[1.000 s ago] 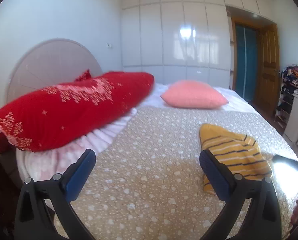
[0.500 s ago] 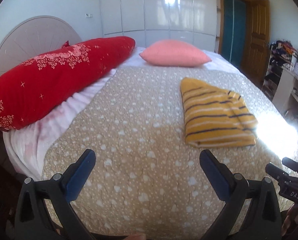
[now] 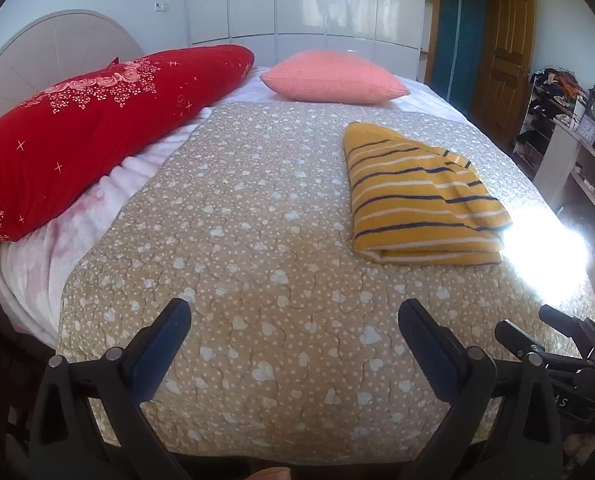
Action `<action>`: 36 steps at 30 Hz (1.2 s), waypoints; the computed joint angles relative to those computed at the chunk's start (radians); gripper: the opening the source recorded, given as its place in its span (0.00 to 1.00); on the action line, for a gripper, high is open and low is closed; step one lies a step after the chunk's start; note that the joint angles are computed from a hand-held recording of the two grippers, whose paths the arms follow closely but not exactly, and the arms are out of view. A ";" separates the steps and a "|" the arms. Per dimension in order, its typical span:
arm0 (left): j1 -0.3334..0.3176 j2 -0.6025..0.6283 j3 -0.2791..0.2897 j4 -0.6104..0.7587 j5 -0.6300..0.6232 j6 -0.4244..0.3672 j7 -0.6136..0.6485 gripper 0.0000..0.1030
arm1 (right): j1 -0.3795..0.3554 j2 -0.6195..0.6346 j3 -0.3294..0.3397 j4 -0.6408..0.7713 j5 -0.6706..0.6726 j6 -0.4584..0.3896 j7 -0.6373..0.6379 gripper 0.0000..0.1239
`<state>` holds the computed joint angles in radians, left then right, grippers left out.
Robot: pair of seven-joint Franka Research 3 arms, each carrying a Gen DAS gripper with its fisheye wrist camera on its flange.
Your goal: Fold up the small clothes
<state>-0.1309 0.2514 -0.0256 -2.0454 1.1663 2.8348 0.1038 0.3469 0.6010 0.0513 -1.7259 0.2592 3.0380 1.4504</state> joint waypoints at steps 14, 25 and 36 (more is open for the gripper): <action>-0.004 0.021 0.000 0.005 -0.088 0.018 0.086 1.00 | 0.038 0.012 -0.032 0.010 -0.020 -0.003 0.038 0.77; -0.016 0.031 0.009 0.009 -0.125 0.022 0.119 1.00 | 0.053 0.017 -0.044 0.012 -0.036 0.002 0.065 0.77; -0.028 0.042 0.010 0.016 -0.144 0.019 0.138 1.00 | 0.080 0.027 -0.066 0.028 -0.061 -0.008 0.094 0.77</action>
<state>-0.1591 0.2931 -0.0156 -2.0297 1.0225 2.8540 0.2423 0.4267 0.6281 -0.0150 -1.6981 0.1984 3.0300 1.5442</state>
